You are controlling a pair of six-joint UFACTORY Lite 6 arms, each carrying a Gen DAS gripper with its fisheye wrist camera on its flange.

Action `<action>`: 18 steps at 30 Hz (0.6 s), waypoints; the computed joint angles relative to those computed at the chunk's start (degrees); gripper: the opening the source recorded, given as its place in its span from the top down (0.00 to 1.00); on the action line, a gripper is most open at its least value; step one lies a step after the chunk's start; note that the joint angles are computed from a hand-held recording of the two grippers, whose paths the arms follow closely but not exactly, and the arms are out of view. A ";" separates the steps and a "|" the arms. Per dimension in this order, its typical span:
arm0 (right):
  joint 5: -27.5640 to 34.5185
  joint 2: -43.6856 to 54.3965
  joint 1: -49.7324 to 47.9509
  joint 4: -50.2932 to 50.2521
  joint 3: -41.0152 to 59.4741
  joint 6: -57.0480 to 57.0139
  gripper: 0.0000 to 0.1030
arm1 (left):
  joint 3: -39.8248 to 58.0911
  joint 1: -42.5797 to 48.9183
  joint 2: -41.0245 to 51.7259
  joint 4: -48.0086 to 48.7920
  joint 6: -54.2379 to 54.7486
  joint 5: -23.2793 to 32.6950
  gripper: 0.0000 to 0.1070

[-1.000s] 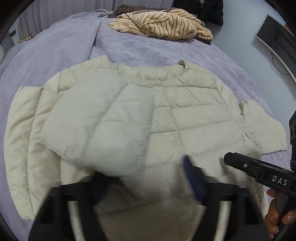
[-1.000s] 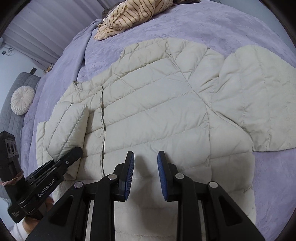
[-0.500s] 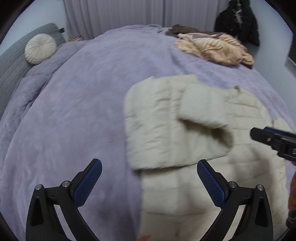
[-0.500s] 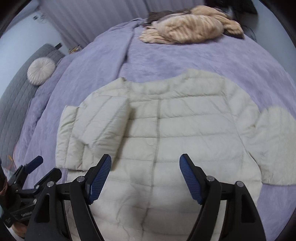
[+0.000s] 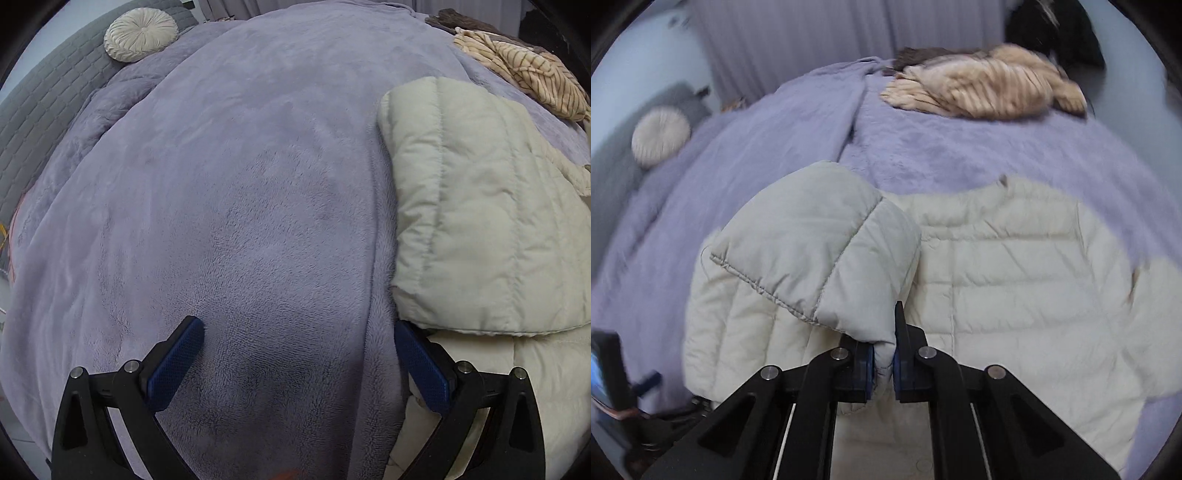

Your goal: Fold large clothes

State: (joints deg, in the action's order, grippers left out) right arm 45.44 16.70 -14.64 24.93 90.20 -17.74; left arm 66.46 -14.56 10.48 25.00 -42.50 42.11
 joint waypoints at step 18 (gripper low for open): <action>16.50 9.50 -23.91 22.51 -2.19 -2.34 0.65 | 11.87 19.42 0.79 -36.18 45.44 5.49 0.04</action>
